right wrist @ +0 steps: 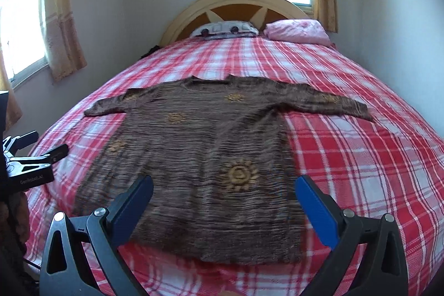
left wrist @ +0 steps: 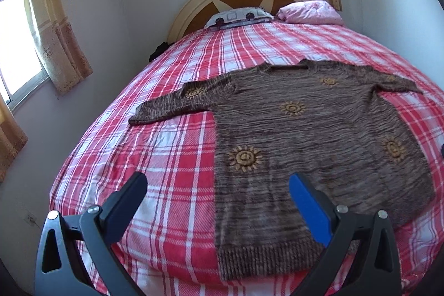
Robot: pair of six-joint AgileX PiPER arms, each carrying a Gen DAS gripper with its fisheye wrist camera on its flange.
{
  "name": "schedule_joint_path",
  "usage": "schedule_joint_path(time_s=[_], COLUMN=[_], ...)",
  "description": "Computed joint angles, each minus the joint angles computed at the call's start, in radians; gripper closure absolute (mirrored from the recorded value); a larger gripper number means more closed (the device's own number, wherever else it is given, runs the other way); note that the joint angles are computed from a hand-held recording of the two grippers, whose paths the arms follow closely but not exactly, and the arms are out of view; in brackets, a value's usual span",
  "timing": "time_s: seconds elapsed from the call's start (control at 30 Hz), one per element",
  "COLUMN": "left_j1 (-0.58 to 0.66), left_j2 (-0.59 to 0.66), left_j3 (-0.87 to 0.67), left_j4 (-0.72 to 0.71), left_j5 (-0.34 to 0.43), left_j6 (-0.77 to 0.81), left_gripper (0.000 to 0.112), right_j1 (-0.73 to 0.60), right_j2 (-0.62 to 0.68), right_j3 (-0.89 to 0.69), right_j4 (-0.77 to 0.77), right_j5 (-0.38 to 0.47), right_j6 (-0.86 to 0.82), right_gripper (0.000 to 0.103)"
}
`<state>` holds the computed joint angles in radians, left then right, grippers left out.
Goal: Fold small clothes
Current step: 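Grasp the sweater sleeve cuff with the right gripper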
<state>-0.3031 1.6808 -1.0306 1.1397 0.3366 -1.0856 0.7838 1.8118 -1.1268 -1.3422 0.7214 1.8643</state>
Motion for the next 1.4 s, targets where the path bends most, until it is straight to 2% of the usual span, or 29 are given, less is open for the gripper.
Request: schedule_joint_path(time_s=[0.13,0.27,0.37,0.43,0.5,0.67,0.73,0.77,0.83,0.97,1.03,1.17,1.3,1.4], left_j1=[0.014,0.036,0.041,0.045,0.046,0.047,0.045,0.050,0.061,0.077,0.083,0.087,0.084,0.082], left_j2=[0.126,0.270,0.357,0.411,0.471,0.591,0.634,0.663,0.713,0.781,0.817,0.833,0.861,0.866], left_j3=[-0.116,-0.301,-0.418,-0.493,-0.585,-0.767,-0.827,-0.876,-0.967,-1.073,-1.123,-1.150,-1.194,-1.202], left_j4=[0.110,-0.059,-0.130,-0.178,-0.241,-0.285,-0.259,-0.291,-0.370,-0.476,-0.528,-0.550,-0.567,-0.564], left_j5=[0.016,0.039,0.064,0.085,0.127,0.182,0.202,0.222,0.260,0.315,0.353,0.368,0.404,0.409], left_j6=[-0.085,0.094,0.169,0.221,0.292,0.373,0.371,0.411,0.484,0.554,0.590,0.591,0.615,0.617], left_gripper=[0.009,0.009,0.009,0.009,0.009,0.009,0.009,0.009,0.009,0.009,0.009,0.009,0.009,0.009], right_j1=[-0.147,-0.280,-0.382,-0.477,-0.537,-0.685,-0.734,-0.761,-0.822,-0.897,-0.930,-0.978,-0.991,-0.986], right_j2=[-0.031,-0.037,-0.023,-0.010,0.008,0.079,0.097,0.110,0.142,0.194,0.217,0.292,0.340,0.373], right_j3=[0.046,0.044,0.011,-0.024,-0.061,-0.186,-0.220,-0.246,-0.300,-0.381,-0.417,-0.524,-0.590,-0.636], right_j4=[0.003,0.040,0.086,0.163,0.245,0.447,0.503,0.533,0.644,0.814,0.927,1.126,1.206,1.179], right_j5=[-0.081,-0.135,-0.167,-0.227,-0.244,-0.282,-0.302,-0.304,-0.329,-0.335,-0.331,-0.290,-0.259,-0.239], right_j6=[-0.029,-0.104,-0.191,-0.285,-0.375,-0.613,-0.658,-0.677,-0.763,-0.890,-0.977,-1.144,-1.198,-1.165], right_gripper=[0.001,0.001,0.002,0.006,0.014,0.015,0.016,0.018,0.027,0.029,0.036,0.042,0.046,0.046])
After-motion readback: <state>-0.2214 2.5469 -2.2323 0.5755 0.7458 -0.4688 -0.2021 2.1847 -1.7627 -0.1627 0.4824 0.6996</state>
